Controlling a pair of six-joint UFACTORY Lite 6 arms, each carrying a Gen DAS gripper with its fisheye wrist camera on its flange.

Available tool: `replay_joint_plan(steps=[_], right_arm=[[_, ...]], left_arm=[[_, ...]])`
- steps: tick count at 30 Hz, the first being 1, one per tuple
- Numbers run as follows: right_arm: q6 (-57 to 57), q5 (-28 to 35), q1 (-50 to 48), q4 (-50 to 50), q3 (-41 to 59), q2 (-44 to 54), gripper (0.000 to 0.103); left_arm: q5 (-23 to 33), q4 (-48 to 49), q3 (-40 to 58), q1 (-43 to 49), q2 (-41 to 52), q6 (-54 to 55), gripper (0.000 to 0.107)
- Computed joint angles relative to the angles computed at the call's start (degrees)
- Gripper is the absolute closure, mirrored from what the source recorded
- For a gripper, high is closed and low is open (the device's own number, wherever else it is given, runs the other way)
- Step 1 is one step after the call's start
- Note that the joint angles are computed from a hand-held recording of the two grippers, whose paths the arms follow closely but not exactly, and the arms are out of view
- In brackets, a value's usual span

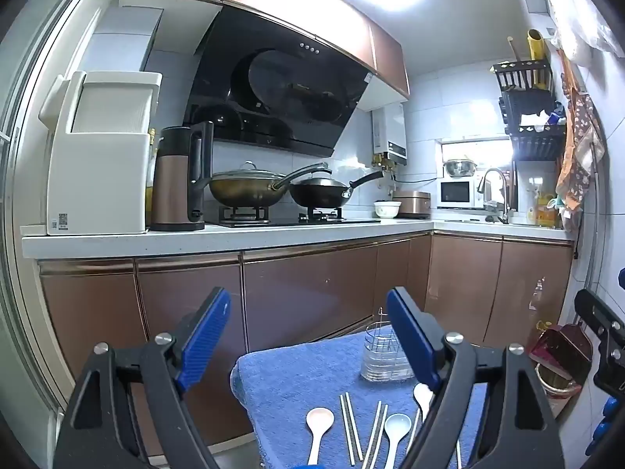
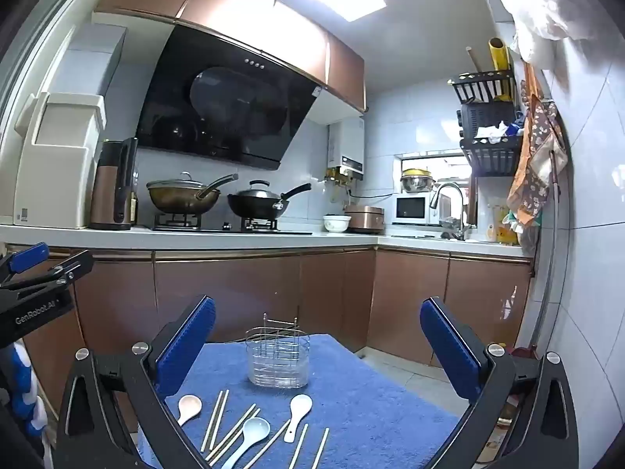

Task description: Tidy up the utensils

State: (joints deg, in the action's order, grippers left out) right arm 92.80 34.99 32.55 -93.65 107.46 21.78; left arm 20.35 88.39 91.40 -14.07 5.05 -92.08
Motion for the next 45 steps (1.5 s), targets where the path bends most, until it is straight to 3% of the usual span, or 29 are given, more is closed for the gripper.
replay_joint_plan(steps=[5, 12, 17, 33, 45], right_arm=[[-2.72, -1.39, 0.21, 1.84, 1.95, 1.44, 0.0], [3.16, -2.85, -1.97, -2.13, -5.01, -3.79, 0.0], [0.76, -0.75, -0.65, 0.18, -0.83, -0.72, 0.0], [4.79, 0.52, -0.63, -2.98, -3.52, -2.92, 0.0], [5.78, 0.58, -1.19, -3.23, -4.27, -3.35, 0.0]], left_arm=[[0.24, 2.95, -0.6, 0.18, -0.09, -1.44, 0.026], [0.52, 3.56, -0.69, 0.3, -0.3, -2.0, 0.026], [1.23, 6.11, -1.42, -0.07, -0.78, -3.66, 0.026], [-0.07, 3.32, -0.47, 0.22, -0.99, -0.51, 0.026], [0.29, 13.71, -3.12, 0.29, -2.19, -12.34, 0.026]])
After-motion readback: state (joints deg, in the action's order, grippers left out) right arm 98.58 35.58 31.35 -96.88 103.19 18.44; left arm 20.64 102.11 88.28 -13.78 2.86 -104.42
